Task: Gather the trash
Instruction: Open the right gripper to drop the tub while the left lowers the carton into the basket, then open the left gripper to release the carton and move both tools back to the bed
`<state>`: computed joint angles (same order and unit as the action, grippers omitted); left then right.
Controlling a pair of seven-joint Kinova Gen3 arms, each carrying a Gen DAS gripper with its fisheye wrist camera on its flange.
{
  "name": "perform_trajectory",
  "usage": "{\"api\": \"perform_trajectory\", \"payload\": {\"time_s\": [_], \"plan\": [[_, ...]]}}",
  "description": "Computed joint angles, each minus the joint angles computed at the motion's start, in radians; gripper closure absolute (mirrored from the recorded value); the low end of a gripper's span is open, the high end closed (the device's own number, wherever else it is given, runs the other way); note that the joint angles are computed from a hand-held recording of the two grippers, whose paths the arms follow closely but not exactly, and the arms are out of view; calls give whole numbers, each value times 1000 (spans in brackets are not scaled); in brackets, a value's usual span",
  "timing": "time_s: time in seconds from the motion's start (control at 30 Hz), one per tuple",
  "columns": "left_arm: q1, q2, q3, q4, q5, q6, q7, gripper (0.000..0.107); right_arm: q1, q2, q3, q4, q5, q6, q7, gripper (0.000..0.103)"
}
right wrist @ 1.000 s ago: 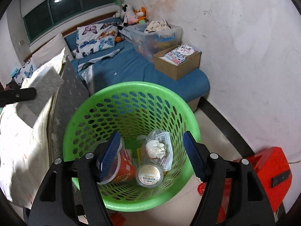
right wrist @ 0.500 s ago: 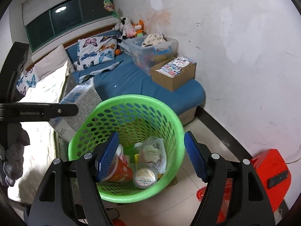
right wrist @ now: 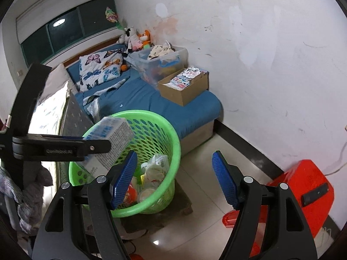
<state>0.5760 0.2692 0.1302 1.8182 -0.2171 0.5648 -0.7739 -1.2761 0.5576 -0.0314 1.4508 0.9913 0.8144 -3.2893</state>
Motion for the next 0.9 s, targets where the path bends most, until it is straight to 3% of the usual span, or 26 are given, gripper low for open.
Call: {"api": "perform_trajectory", "payload": {"time_s": [0.33, 0.5, 0.57, 0.8, 0.9], "plan": [[31, 40, -10, -16, -1, 12, 26, 45, -2, -6, -2, 21, 17, -14, -35, 31], [-10, 38, 15, -4, 49, -13, -24, 44, -4, -6, -3, 17, 26, -5, -33, 31], [15, 33, -4, -6, 27, -6, -6, 37, -7, -9, -2, 24, 33, -5, -47, 31], [22, -24, -9, 34, -3, -30, 11, 37, -15, -15, -13, 23, 44, 9, -54, 31], [39, -75, -19, 68, -59, -32, 69, 37, -19, -16, -18, 16, 49, 5, -56, 31]]}}
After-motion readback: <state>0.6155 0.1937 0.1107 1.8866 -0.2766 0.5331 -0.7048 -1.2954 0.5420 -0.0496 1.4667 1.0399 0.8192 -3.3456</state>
